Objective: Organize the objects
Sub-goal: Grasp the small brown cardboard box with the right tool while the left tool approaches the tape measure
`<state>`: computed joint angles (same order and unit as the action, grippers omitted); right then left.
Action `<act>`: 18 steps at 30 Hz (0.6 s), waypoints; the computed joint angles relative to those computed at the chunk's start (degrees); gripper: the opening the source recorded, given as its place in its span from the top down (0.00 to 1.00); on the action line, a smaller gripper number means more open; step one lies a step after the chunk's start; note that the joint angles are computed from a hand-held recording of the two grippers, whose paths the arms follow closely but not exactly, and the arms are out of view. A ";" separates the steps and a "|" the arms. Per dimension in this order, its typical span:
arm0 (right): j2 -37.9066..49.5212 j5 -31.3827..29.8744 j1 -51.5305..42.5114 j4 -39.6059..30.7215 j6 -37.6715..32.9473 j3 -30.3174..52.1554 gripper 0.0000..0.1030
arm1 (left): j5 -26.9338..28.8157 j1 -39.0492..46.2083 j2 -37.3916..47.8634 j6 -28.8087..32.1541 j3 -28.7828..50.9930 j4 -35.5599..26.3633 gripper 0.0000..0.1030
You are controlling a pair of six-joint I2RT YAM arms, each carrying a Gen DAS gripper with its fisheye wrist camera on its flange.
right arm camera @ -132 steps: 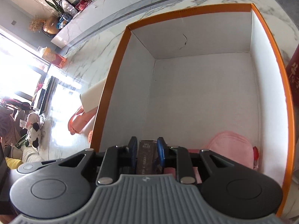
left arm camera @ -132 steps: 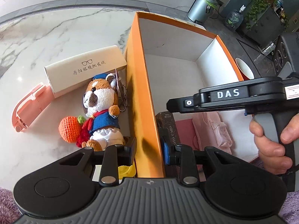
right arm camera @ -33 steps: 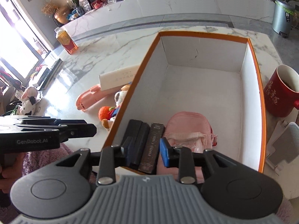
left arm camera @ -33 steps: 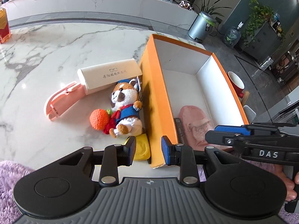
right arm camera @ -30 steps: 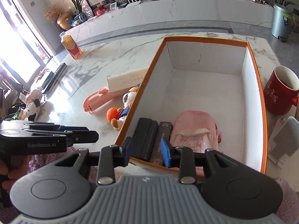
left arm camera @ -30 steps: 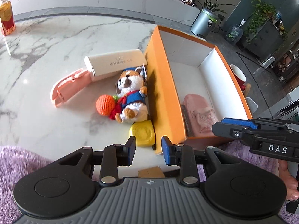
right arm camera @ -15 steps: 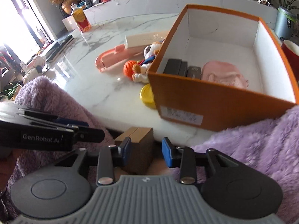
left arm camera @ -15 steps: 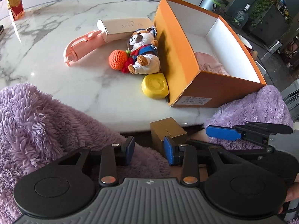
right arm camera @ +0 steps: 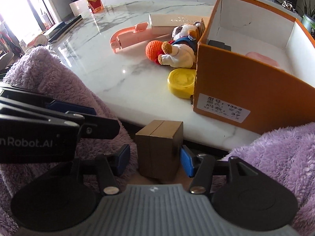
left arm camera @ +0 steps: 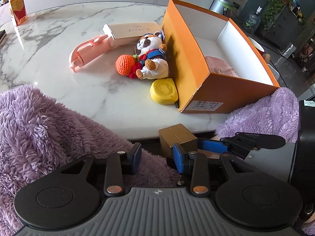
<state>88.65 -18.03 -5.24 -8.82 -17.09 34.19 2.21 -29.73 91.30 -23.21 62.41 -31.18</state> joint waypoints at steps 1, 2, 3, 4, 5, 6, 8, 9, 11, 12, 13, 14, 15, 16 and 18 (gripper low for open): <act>0.47 0.42 0.14 0.31 0.30 0.16 0.45 | -0.08 -0.06 -0.01 0.03 0.01 0.00 0.60; 1.02 0.70 0.17 0.41 0.59 0.40 0.48 | -0.06 -0.06 -0.02 0.00 -0.02 0.01 0.60; 1.55 0.19 -0.12 0.25 0.71 0.69 0.50 | -0.02 -0.03 -0.01 0.05 -0.01 0.07 0.60; 1.73 -0.41 -0.48 -0.06 0.86 0.85 0.50 | 0.05 0.02 -0.01 0.12 -0.04 0.24 0.59; 1.68 -0.60 -0.64 -0.24 0.93 0.94 0.50 | 0.20 0.10 0.00 0.23 -0.06 0.45 0.59; 1.47 -0.41 -0.66 -0.43 0.92 1.00 0.51 | 0.39 0.21 0.00 0.31 -0.12 0.73 0.58; 0.45 -0.14 -1.34 -1.73 0.75 1.40 0.51 | 0.71 0.53 0.20 0.42 0.08 1.24 0.57; -0.25 -0.30 -1.97 -2.60 0.40 1.67 0.51 | 0.76 0.71 0.43 0.55 0.35 1.48 0.57; -1.61 -0.69 -3.45 -4.54 -0.38 2.42 0.51 | 0.35 0.83 1.14 1.08 1.17 2.13 0.55; -2.38 -0.67 -4.36 -5.63 -0.90 2.84 0.51 | 0.10 0.85 1.66 1.53 1.72 2.45 0.54; -2.94 -0.45 -5.07 -6.37 -1.22 3.23 0.51 | -0.10 0.85 2.34 2.16 2.37 2.91 0.52; -3.28 -0.25 -5.84 -7.27 -1.58 3.83 0.51 | -0.18 0.85 3.12 2.97 3.02 3.43 0.50; -3.33 -0.23 -6.62 -8.43 -1.97 4.68 0.51 | -0.22 0.83 4.19 3.96 3.91 3.78 0.49; -3.19 -0.43 -7.45 -9.51 -2.21 5.61 0.51 | -0.34 0.79 5.44 4.74 5.10 3.61 0.48; -2.34 -0.55 -8.81 -11.84 -2.67 7.85 0.51 | -0.27 0.91 8.12 5.48 7.52 3.32 0.47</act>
<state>86.31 -18.58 -14.04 -20.65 -19.76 42.04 1.94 -28.83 99.42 -17.73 69.94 -27.86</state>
